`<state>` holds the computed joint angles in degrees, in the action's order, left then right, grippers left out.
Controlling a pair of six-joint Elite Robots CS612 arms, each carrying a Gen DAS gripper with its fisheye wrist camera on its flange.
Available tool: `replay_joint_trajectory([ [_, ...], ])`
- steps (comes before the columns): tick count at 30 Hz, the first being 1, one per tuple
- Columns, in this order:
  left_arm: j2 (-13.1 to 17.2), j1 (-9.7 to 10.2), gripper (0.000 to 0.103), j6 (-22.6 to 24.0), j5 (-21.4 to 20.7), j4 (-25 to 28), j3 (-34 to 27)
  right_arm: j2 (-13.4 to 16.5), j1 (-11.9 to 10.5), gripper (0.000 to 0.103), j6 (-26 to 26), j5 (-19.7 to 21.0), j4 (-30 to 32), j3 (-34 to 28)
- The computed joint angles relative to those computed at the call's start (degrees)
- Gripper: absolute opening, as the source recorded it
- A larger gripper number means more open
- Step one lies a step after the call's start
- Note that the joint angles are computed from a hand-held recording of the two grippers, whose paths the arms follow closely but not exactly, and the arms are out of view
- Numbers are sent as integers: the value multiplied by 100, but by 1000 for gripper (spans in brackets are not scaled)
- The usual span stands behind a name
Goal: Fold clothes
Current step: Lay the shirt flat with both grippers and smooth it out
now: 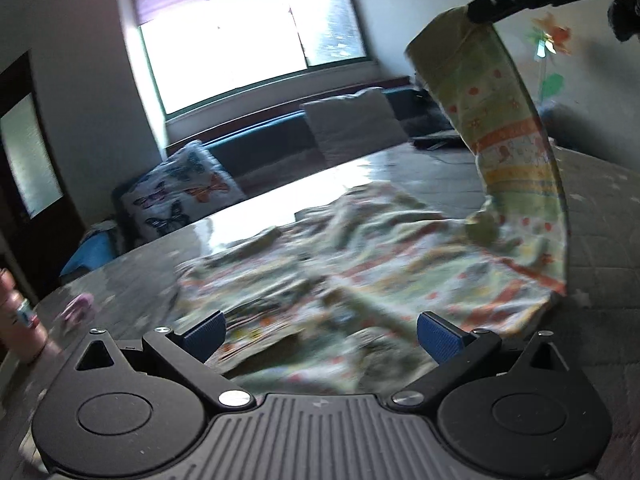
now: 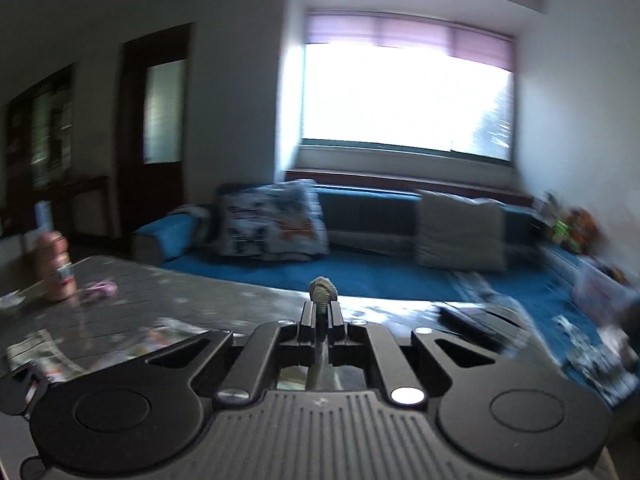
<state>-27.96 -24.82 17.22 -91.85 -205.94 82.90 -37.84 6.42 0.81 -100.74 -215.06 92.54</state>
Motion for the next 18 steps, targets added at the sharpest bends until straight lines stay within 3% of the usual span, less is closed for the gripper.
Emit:
replay_joint_trajectory([
  [10, -69, 292, 103, -601, 277, -95, 218, 501, 440, 4, -599, 844, 1293, -889],
  [15, -81, 352, 103, -774, 413, 16, 227, 489, 537, 12, -673, 1322, 1936, -781],
  [18, -92, 357, 103, -851, 442, 52, 202, 430, 518, 16, -730, 1500, 2010, -632],
])
